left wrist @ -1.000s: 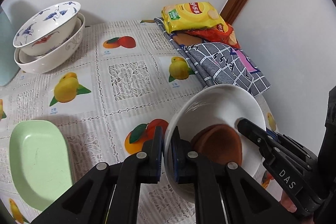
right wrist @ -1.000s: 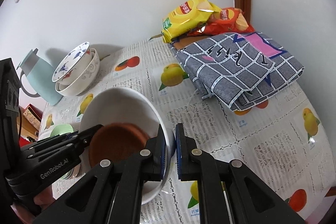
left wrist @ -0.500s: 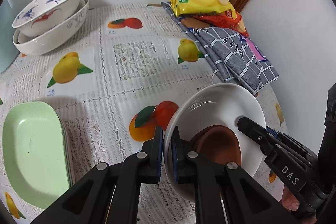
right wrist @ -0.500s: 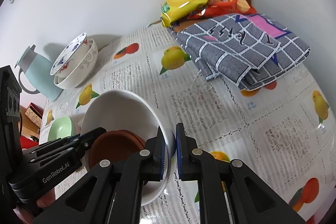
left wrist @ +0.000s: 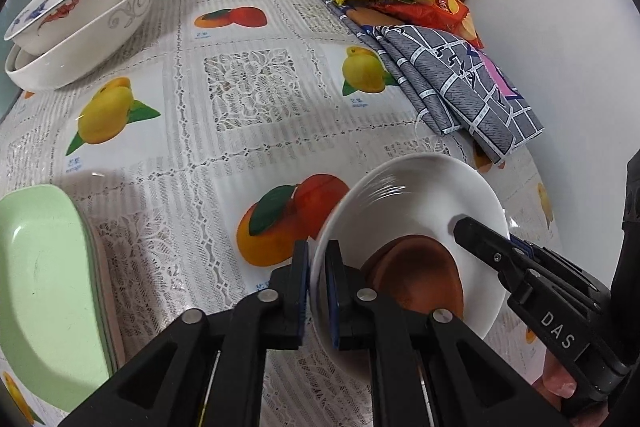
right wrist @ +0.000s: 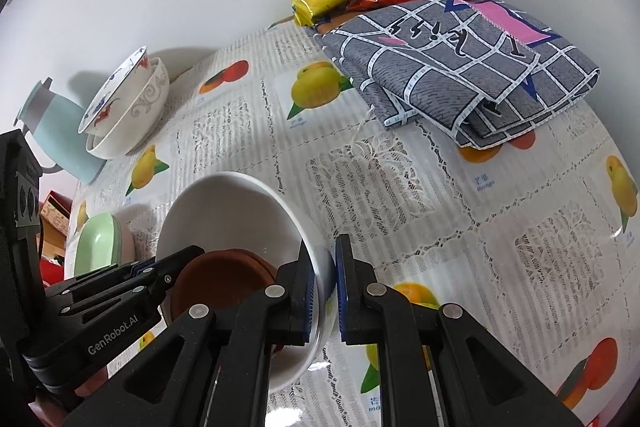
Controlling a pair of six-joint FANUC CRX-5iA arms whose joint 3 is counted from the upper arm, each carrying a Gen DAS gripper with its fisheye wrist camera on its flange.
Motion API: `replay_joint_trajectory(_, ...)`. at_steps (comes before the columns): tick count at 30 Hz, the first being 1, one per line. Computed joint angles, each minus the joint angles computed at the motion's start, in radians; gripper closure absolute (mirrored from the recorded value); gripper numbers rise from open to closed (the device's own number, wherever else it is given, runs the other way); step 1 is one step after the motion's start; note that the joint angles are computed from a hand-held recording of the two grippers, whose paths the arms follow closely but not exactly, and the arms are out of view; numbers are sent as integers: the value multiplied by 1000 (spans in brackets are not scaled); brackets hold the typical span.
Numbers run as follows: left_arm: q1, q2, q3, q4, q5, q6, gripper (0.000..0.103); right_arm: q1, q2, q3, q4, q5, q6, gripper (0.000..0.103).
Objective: Organize plates and bowls
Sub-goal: 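Carry the white bowl with both grippers over the green plate stack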
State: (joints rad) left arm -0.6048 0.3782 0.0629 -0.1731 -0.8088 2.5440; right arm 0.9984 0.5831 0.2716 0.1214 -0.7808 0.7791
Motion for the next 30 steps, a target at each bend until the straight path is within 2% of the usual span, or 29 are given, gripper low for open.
replay_joint_trajectory(11, 20, 32, -2, 66, 22, -57, 91, -11, 12, 14, -18, -5, 22, 93)
replay_joint_trajectory(16, -1, 39, 19, 7, 19, -7, 93, -20, 6, 3, -39, 1, 27, 94)
replay_joint_trajectory(19, 5, 29, 1, 26, 42, -10, 94, -26, -6, -13, -56, 18, 29, 94)
replay_joint_trajectory(22, -1, 27, 9, 7, 29, 2, 94, -31, -11, -15, -81, 25, 38, 94)
replay_joint_trajectory(30, -8, 4, 3, -18, 25, 23, 94, -22, -36, -43, -58, 54, 17, 94)
